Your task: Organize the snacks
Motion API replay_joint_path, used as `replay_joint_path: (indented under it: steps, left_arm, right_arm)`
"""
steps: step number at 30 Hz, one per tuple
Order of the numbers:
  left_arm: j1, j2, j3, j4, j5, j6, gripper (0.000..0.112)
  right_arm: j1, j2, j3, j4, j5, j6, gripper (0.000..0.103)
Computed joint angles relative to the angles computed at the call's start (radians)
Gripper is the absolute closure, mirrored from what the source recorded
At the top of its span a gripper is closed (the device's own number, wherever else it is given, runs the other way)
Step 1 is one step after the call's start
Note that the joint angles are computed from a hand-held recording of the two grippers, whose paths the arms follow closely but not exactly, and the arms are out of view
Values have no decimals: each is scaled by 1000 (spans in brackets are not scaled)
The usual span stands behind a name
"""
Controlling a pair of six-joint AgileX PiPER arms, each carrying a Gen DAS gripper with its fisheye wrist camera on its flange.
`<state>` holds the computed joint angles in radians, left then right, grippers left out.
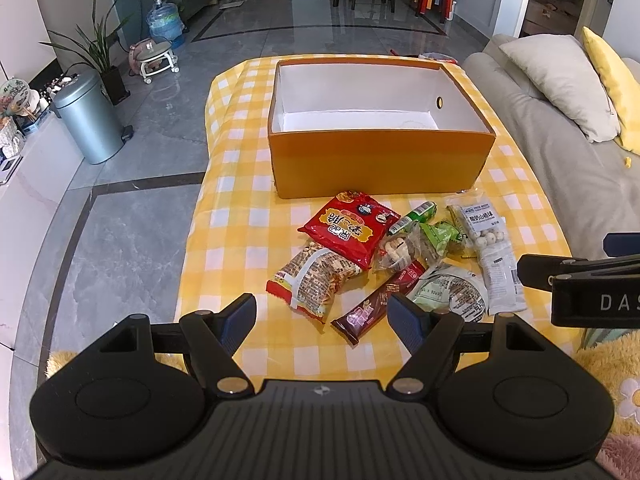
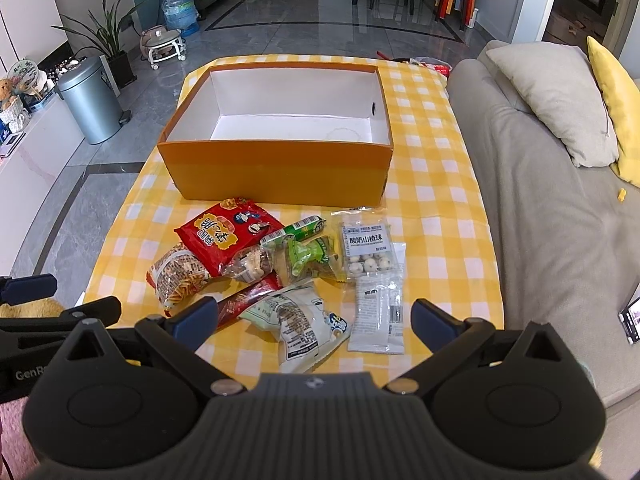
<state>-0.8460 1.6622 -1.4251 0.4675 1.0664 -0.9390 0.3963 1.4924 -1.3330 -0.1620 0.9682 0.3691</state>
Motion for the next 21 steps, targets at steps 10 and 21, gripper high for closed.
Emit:
replay_joint_path:
  steps: [10,21]
  left_arm:
    - [0,0,0,0,0,0,25]
    - [0,-4,5,-4,0,3,25]
  right_arm:
    - [-3,-1,1,2,3,2,4]
    - [-11,6,1,9,5,-2,4]
